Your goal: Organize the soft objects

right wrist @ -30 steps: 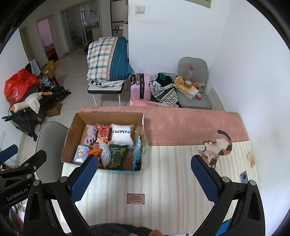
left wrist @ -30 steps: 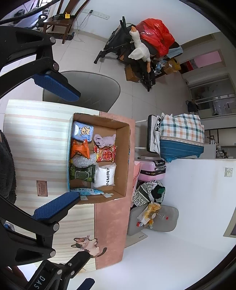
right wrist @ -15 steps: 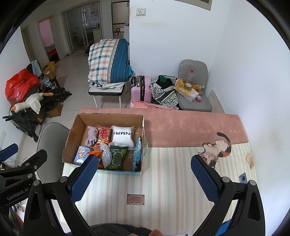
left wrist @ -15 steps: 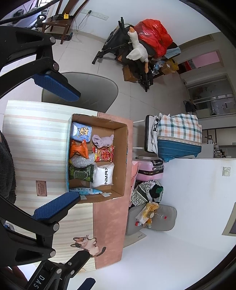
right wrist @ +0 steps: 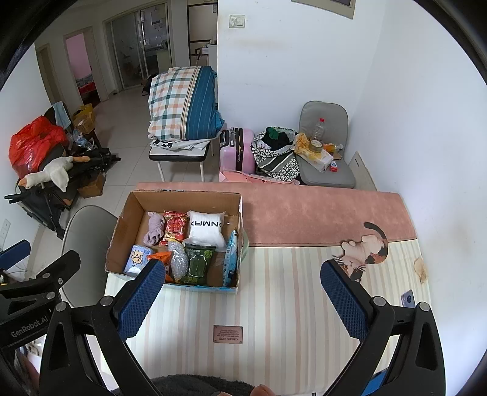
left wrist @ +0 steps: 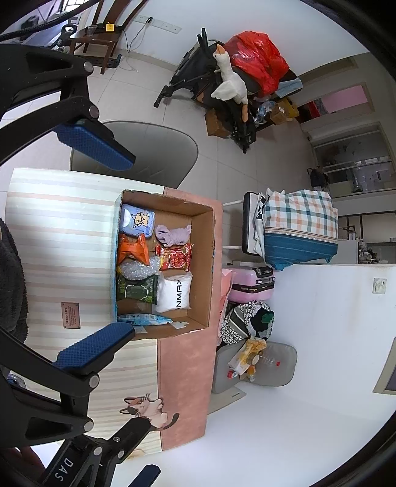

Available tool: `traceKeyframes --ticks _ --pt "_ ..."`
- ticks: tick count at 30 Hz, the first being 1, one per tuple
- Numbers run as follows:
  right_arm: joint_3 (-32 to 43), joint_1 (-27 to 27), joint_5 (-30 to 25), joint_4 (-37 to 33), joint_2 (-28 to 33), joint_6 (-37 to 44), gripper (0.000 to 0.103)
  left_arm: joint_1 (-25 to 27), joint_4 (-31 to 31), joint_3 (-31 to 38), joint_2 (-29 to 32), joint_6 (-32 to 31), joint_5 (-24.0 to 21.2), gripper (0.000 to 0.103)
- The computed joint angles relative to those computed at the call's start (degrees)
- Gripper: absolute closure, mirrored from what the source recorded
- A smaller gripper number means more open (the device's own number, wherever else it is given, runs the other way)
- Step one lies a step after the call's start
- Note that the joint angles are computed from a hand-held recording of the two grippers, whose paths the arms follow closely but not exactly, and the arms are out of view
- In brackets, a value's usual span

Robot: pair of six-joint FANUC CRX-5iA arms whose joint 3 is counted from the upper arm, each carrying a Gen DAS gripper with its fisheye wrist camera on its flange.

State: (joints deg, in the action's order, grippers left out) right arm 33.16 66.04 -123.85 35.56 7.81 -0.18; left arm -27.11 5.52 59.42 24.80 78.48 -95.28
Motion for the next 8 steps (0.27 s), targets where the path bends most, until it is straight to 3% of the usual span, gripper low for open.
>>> traceKeyframes --ticks 8 --pt "0.02 0.15 -0.16 0.4 -0.07 0.2 0.0 0.29 0.47 -0.07 -0.35 -0.03 0.2 0.001"
